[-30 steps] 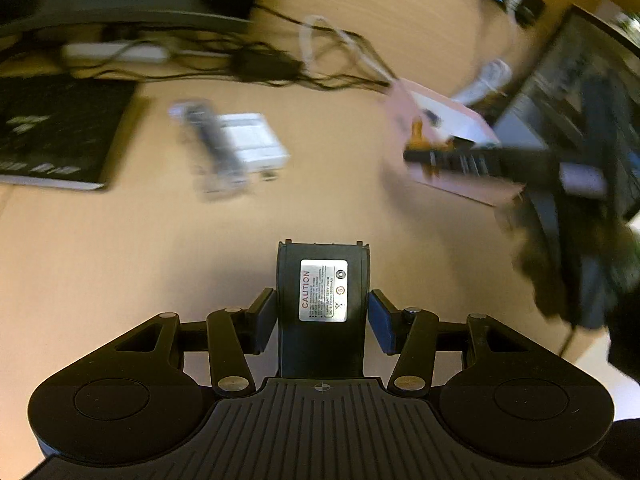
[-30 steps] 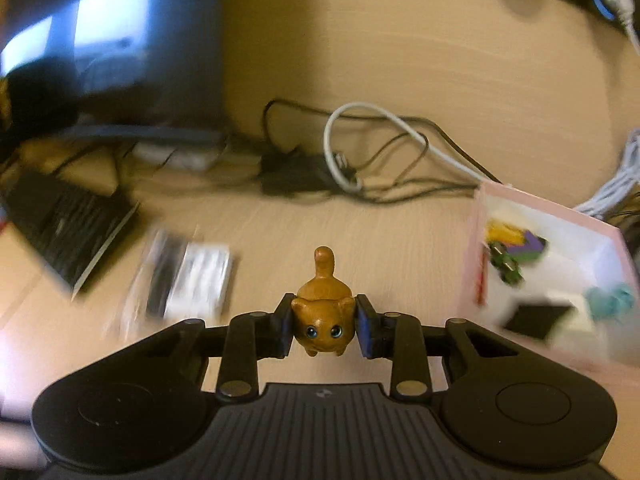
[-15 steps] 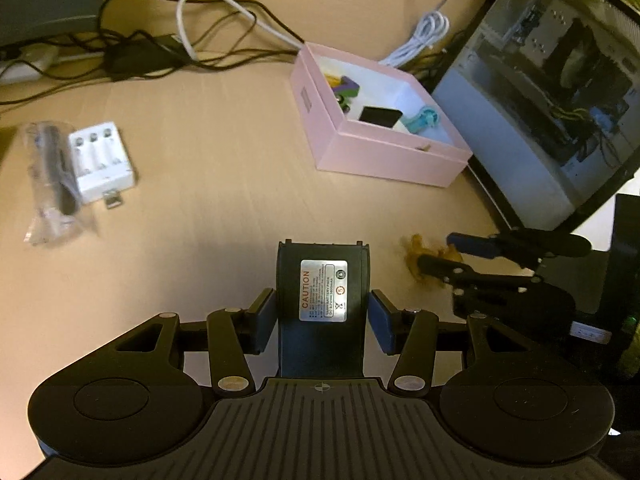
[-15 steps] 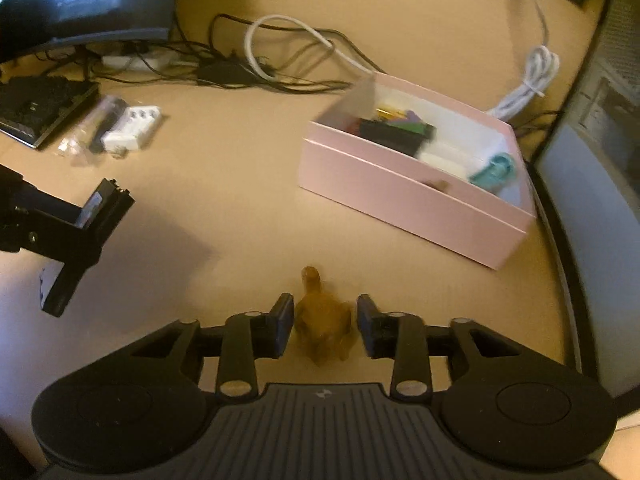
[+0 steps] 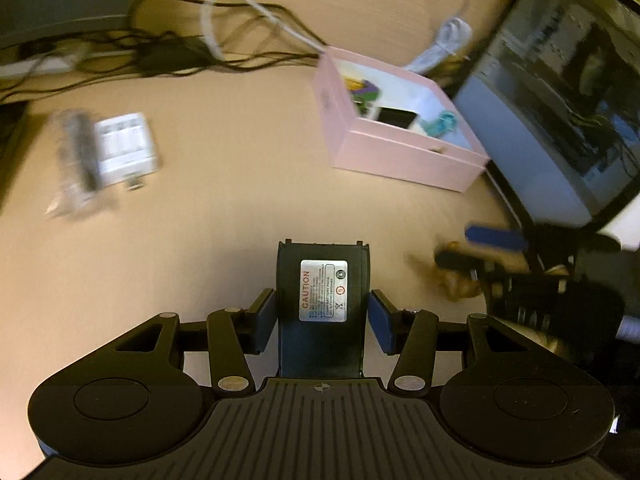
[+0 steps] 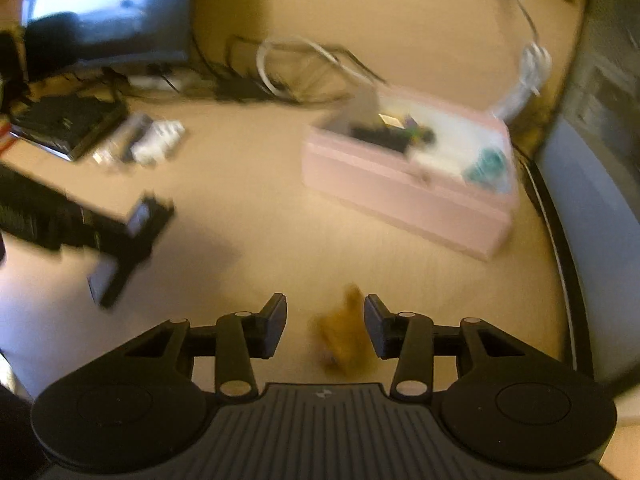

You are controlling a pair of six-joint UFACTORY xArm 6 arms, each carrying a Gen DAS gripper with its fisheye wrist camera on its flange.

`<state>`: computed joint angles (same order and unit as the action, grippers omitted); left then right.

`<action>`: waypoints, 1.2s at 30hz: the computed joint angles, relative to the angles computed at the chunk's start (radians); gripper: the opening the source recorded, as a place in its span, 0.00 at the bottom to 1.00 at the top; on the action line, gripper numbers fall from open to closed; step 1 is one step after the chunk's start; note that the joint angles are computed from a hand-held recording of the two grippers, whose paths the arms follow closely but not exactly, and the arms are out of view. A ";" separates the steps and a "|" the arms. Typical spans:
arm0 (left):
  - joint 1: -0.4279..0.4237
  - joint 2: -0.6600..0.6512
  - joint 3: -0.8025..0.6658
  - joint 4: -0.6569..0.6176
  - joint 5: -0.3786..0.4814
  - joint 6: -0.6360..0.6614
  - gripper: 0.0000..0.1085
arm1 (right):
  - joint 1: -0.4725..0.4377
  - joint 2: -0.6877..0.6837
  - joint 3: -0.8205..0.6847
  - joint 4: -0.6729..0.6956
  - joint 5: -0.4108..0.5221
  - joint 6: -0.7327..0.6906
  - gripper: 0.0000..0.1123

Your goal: Organize rigid objects

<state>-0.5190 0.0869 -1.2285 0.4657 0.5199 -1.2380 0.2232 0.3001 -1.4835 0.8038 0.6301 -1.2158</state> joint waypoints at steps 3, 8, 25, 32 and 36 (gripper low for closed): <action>-0.009 -0.092 0.080 0.082 0.063 -0.134 0.50 | 0.037 0.049 -0.098 0.047 0.075 0.036 0.56; -0.032 -0.259 0.216 0.179 0.189 -0.316 0.50 | 0.139 0.163 -0.250 0.035 0.122 0.070 0.59; -0.049 -0.639 0.490 0.212 0.389 -0.420 0.50 | 0.362 0.561 -0.698 -0.239 -0.032 0.437 0.58; 0.048 -0.582 0.516 0.178 0.159 -0.324 0.50 | 0.321 0.454 -0.525 -0.384 -0.095 0.515 0.58; 0.075 -0.536 0.497 0.165 0.088 -0.266 0.50 | 0.270 0.395 -0.444 -0.287 -0.120 0.417 0.58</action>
